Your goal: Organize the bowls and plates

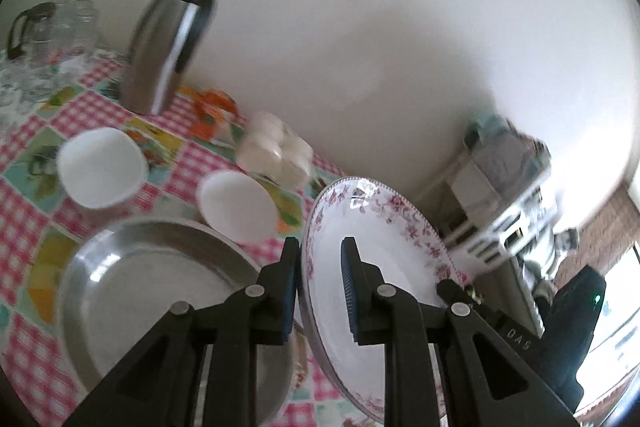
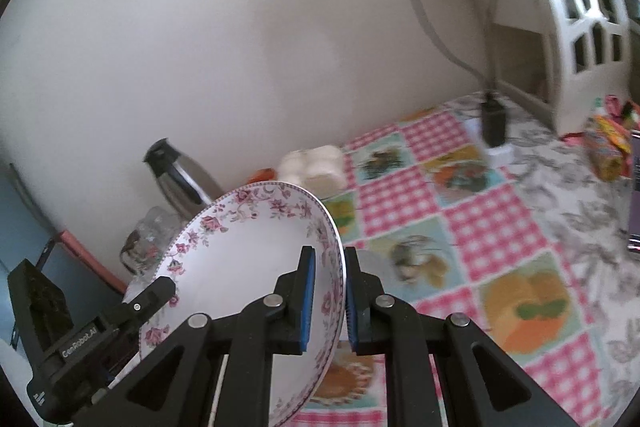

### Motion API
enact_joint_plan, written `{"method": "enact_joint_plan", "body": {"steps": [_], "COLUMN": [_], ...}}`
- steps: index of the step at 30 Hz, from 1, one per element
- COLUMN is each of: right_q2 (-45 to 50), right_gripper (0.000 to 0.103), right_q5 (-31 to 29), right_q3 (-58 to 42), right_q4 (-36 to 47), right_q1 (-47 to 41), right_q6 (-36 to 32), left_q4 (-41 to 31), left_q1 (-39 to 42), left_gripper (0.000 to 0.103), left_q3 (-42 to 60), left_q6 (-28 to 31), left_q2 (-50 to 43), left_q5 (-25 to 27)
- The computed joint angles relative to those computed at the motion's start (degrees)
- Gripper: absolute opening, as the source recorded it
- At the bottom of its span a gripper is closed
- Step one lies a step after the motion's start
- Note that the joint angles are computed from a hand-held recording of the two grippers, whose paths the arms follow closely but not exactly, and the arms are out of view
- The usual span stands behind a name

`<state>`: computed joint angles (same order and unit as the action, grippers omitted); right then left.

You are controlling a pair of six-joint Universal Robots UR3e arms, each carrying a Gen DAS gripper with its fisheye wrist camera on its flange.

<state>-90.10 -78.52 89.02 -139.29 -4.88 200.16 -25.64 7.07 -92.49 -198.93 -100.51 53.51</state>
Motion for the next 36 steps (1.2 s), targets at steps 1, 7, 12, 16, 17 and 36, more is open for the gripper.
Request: {"method": "enact_joint_plan", "body": {"steps": [1, 7, 12, 16, 17, 36], "right_q2": [2.1, 11.6, 17.8, 21.3, 22.3, 27.1], "right_gripper": [0.015, 0.015, 0.015, 0.015, 0.015, 0.017], "right_q5": [-0.7, -2.1, -1.8, -1.9, -2.0, -4.0], "right_q3": [-1.9, -10.2, -16.4, -20.2, -21.4, -21.8], "right_q4": [-0.5, -1.8, -1.3, -0.3, 0.3, 4.0], "right_q1": [1.8, 8.6, 12.1, 14.1, 14.5, 17.2], "right_q6": [0.9, 5.0, 6.1, 6.7, 6.7, 4.4], "left_q4": [-0.2, -2.0, -4.3, -6.0, -6.3, -15.8], "left_q1": [1.3, 8.7, 13.6, 16.2, 16.5, 15.8], "left_gripper": [0.02, 0.02, 0.02, 0.02, 0.02, 0.027], "left_q3": [-0.6, -2.5, -3.2, -4.2, -4.3, -5.6], "left_q6": [0.2, 2.7, 4.3, 5.9, 6.1, 11.2], "left_q2": [0.5, 2.8, 3.7, 4.6, 4.7, 0.9], "left_q5": [-0.5, -3.4, -5.7, -6.4, -6.4, -2.2]}}
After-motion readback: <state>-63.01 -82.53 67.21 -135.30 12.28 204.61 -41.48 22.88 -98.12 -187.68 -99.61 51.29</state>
